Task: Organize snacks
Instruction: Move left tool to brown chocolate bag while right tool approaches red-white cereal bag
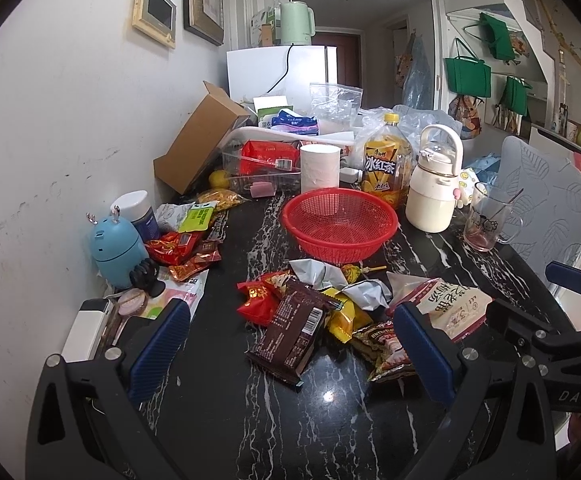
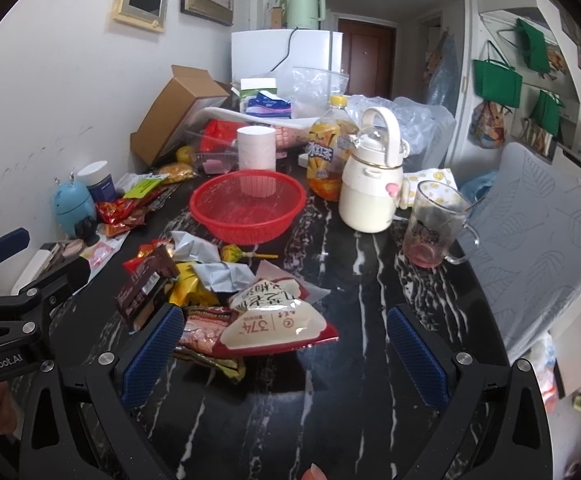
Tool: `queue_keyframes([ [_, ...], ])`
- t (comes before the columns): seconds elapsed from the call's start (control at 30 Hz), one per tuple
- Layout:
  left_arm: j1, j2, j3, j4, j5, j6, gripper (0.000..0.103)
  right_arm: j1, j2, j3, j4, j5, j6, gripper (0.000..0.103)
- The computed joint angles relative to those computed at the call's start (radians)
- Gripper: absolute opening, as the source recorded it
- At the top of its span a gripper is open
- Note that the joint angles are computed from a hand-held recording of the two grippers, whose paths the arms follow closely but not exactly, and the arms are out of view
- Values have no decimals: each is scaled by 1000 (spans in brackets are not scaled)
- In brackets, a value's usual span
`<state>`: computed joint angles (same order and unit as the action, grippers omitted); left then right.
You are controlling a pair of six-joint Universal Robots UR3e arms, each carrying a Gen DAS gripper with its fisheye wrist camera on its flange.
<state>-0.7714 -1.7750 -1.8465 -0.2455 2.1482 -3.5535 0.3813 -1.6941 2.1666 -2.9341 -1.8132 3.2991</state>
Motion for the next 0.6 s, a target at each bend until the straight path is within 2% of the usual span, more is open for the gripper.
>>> queue_keyframes([
  [0.17, 23, -12, -11, 1, -9, 0, 103, -27, 71, 3, -74, 46, 3, 103],
  [0.3, 67, -13, -44, 28, -57, 9, 103, -50, 139, -20, -90, 81, 8, 103],
  [0.6, 136, -32, -70, 32, -125, 26, 103, -35, 251, -97, -112, 41, -10, 103],
])
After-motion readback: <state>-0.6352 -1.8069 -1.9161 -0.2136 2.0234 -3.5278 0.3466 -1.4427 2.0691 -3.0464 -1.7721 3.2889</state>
